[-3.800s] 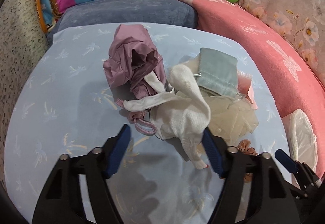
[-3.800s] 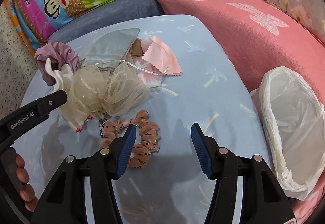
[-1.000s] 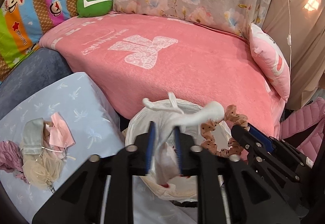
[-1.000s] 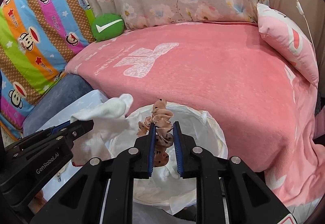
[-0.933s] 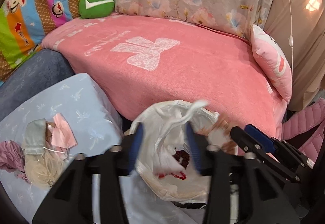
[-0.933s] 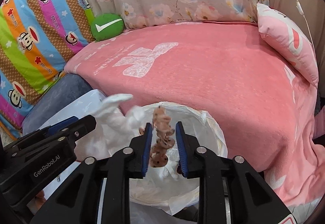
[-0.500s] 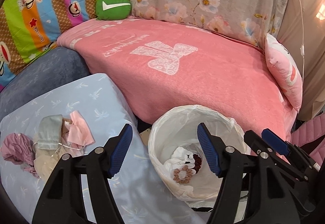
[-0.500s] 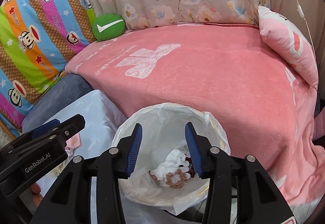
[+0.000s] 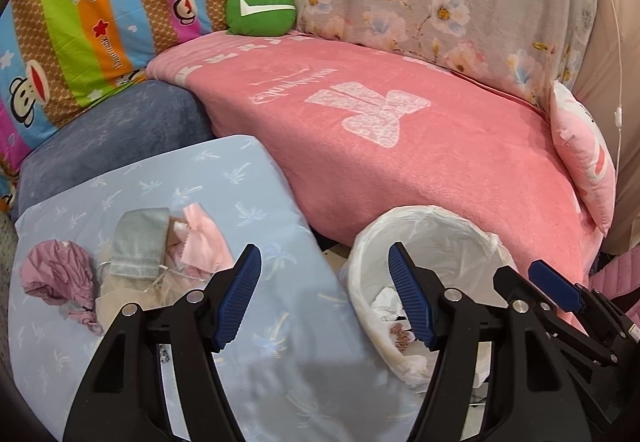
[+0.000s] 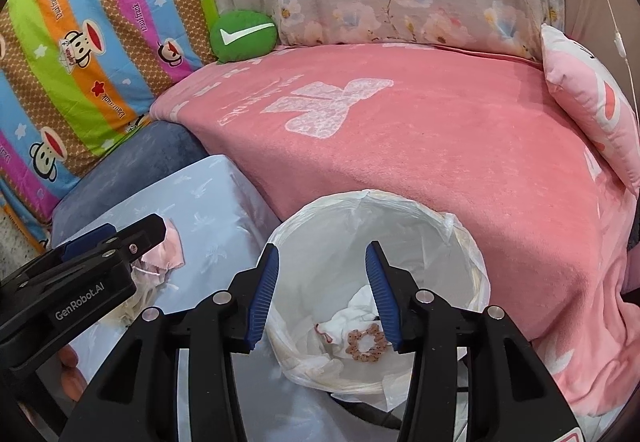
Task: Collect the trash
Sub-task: 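Move both open tools back over the remaining pile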
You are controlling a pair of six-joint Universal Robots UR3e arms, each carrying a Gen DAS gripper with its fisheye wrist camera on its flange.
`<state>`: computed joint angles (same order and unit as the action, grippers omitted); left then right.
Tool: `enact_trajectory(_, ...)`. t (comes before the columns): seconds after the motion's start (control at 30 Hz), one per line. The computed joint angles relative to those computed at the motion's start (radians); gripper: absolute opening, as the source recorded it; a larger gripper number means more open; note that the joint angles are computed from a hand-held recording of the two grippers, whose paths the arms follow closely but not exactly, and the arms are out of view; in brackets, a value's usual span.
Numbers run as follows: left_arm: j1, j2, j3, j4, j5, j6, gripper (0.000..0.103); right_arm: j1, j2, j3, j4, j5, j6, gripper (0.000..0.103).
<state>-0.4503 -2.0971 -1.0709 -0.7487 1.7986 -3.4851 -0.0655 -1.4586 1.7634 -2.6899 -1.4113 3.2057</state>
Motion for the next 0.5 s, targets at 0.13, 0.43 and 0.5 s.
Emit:
enact_trajectory(0.13, 0.022, 0.055, -0.096, 0.031, 0.009, -0.010, 0.063, 0.041, 0.016, -0.021, 0.009, -0.014, 0.001, 0.046)
enact_trajectory(0.43, 0.094, 0.186, -0.311, 0.096, 0.018, -0.030, 0.073, 0.162, 0.081, -0.097, 0.028, -0.064, 0.010, 0.051)
enact_trajectory(0.5, 0.113, 0.217, -0.359, 0.112, 0.029, -0.037, 0.081, 0.190, 0.102, -0.123, 0.037, -0.072, 0.014, 0.052)
